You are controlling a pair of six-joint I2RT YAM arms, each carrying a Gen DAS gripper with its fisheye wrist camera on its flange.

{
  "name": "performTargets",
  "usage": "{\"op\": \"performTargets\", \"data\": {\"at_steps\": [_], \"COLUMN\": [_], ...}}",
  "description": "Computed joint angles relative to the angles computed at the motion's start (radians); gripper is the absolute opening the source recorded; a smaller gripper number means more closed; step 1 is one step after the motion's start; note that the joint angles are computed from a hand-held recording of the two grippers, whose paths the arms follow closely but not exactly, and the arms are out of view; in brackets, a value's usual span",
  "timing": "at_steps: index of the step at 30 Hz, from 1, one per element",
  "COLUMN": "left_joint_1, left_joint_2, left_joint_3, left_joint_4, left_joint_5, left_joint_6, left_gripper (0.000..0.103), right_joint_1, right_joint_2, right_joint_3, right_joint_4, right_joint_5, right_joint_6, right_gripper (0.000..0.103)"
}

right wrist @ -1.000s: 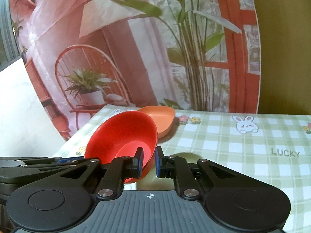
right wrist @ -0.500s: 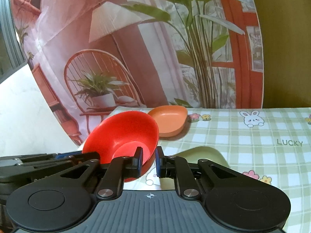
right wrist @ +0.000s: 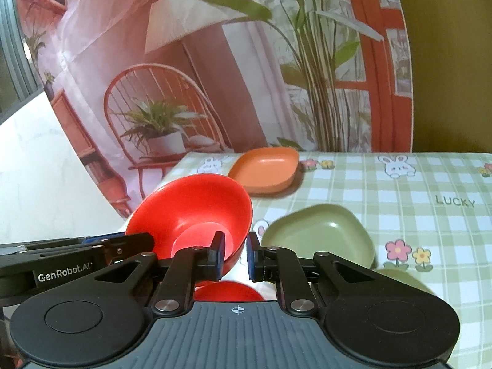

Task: Organize plates and bowls

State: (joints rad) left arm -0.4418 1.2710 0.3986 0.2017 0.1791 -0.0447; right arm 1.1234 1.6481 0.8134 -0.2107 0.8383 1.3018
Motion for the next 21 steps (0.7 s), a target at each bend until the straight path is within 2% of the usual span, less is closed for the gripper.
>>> {"op": "performTargets", "data": {"at_steps": [8, 21], "left_joint_1": [0.015, 0.057], "left_joint_2": [0.039, 0.165], "left_joint_3": [-0.053, -0.080], "left_joint_4": [0.033, 0.109], "left_joint_5": [0.033, 0.080], "left_joint_6": [-0.004, -0.019], "left_gripper": [0.018, 0.019], "right_joint_1": [0.025, 0.013], "right_joint_2": [0.054, 0.123], "right_joint_3": [0.011, 0.020], "right_joint_4": [-0.032, -0.006], "right_joint_5": [-0.040, -0.115], "right_joint_6": [0.069, 0.079], "right_gripper": [0.013, 0.013]}}
